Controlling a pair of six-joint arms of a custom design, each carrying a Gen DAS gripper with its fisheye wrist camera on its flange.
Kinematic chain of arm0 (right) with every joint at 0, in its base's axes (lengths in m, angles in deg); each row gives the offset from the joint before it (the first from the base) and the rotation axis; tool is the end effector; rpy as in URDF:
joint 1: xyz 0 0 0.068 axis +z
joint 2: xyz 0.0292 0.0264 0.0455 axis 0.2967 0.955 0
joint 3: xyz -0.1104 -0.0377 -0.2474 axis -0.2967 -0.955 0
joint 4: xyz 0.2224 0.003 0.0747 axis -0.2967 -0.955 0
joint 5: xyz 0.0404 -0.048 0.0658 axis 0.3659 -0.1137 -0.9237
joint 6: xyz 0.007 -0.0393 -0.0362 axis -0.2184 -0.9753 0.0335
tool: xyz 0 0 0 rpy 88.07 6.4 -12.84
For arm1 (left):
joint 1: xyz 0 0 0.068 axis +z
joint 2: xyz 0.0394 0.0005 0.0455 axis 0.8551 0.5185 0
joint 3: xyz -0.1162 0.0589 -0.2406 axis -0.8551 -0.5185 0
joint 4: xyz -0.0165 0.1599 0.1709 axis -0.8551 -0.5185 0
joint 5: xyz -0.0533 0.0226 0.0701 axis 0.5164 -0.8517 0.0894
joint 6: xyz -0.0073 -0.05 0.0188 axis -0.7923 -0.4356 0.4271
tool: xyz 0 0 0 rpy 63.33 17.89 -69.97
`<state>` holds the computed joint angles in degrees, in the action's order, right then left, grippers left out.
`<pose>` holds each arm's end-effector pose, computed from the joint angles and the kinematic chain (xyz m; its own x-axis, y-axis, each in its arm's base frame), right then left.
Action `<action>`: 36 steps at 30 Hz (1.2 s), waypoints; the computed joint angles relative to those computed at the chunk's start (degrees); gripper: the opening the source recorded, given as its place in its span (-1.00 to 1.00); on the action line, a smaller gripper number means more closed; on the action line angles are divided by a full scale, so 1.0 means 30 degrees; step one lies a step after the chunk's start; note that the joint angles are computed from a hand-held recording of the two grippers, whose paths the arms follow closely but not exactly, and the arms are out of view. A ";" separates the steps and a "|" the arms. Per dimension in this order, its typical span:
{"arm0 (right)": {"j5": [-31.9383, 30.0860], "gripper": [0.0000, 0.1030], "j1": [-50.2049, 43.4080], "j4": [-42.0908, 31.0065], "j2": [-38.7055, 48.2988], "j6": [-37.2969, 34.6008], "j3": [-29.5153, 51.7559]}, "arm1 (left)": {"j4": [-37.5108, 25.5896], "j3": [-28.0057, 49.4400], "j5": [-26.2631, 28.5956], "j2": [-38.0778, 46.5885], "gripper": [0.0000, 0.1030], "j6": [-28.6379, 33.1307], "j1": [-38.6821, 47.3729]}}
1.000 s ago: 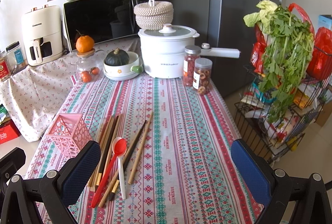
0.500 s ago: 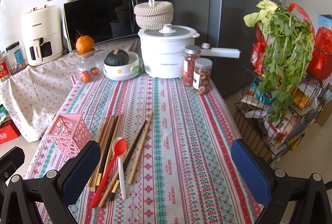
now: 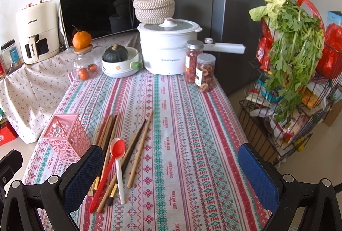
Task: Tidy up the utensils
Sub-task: 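Grasp the red spoon with the left tool while the right tool grasps the white spoon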
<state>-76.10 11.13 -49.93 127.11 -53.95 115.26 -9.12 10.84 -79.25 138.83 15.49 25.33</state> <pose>0.1849 -0.0253 0.2986 -0.5960 0.1884 -0.7805 0.3014 0.9535 0.0000 0.2133 -0.1300 0.3042 -0.6153 0.2040 -0.7614 0.2732 0.9613 0.0369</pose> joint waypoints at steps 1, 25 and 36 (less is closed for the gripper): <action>-0.0258 1.00 -0.0215 -0.0200 0.0393 -0.0046 0.0367 | -0.0117 0.0323 0.0293 0.0327 1.00 0.0096 0.0130; -0.5618 0.99 -0.5619 -0.2829 1.4529 -0.1513 0.8355 | -0.9070 1.7254 0.8687 1.7069 -0.10 0.1627 0.1671; -0.5685 0.96 -0.6210 -0.3120 1.6088 -0.1944 0.9007 | -1.2037 2.2431 0.6262 2.3043 -0.72 0.1960 0.0745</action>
<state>-93.16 -7.50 -59.29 175.37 -59.79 142.28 -45.23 78.13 -60.46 207.96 21.37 27.57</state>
